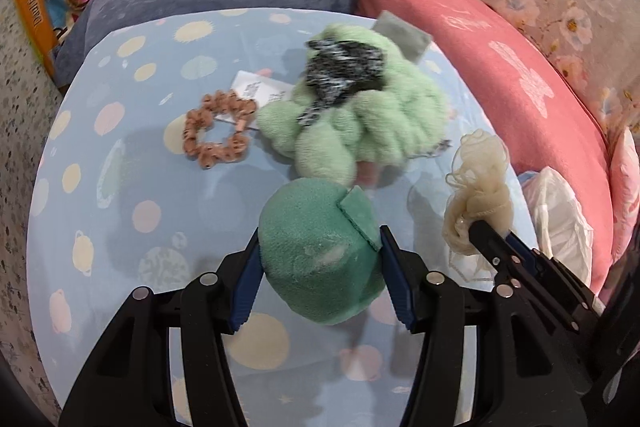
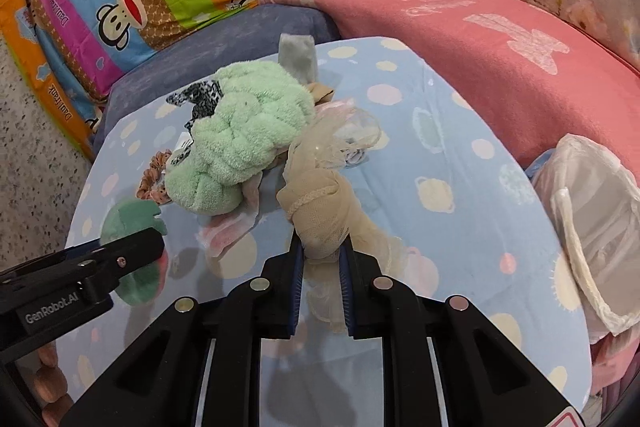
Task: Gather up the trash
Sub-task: 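Grasp the green sponge ball with the left tool while the right tool grasps the beige stocking, then carry both items over the bin and open both tools to drop them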
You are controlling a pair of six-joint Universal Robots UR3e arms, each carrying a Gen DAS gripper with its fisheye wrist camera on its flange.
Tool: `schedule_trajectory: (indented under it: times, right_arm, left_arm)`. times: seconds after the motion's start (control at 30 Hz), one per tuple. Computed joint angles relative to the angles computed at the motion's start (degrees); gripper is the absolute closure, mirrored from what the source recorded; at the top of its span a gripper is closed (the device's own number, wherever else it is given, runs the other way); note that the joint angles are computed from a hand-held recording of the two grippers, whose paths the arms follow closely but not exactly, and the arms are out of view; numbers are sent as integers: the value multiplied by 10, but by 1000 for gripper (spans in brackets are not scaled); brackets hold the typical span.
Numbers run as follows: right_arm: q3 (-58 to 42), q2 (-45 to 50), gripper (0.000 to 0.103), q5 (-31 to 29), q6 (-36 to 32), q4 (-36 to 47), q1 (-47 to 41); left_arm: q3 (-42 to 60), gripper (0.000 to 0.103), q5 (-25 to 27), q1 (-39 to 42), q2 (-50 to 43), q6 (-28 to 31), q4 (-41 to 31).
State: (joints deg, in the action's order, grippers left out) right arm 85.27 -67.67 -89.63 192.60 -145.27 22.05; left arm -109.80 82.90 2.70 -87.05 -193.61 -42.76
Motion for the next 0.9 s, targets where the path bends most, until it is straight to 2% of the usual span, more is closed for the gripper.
schedule_trajectory:
  times: [0.27,0.53,0.9]
  right_arm:
    - [93,-120,87,-1,-14,-18,-53]
    - [189,-255,87,34,-41,-19,-162]
    - [266,-401,87,107,-106,17,-353]
  left_arm:
    - [119,50,44,-119,-71,-41,-11]
    - [291,50,78,-226,-175,-60,-49]
    - [639,50,107,-341,-374,-56,-167]
